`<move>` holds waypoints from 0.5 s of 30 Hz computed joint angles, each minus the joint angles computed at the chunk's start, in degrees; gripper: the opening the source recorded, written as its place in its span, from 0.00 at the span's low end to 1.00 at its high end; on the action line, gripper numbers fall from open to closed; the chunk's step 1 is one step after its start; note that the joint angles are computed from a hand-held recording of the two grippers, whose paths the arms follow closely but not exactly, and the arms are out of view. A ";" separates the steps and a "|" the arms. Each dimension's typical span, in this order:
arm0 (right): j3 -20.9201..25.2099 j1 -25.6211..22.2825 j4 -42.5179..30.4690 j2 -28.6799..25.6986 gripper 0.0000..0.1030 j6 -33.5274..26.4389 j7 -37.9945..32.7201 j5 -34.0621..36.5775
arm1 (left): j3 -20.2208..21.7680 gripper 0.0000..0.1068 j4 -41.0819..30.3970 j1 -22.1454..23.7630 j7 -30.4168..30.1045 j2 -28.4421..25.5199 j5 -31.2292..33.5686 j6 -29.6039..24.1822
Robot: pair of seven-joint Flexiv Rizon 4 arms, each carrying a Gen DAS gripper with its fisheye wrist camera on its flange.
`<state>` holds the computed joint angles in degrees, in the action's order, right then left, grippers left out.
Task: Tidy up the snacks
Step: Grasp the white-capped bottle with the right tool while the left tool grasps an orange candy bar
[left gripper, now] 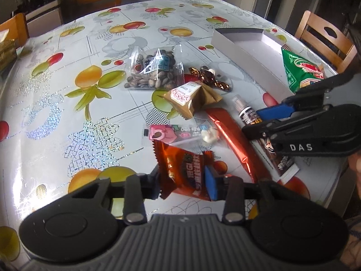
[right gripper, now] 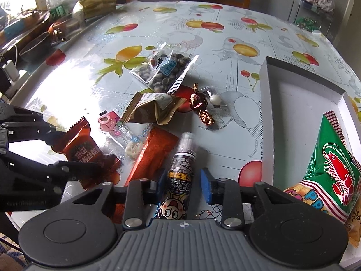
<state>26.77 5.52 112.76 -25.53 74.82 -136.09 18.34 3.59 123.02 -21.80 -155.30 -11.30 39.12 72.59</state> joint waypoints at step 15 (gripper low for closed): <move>-0.92 -0.10 -3.10 0.46 0.24 -4.67 0.62 4.43 | 0.08 0.26 0.03 1.18 -4.64 2.55 2.51 0.34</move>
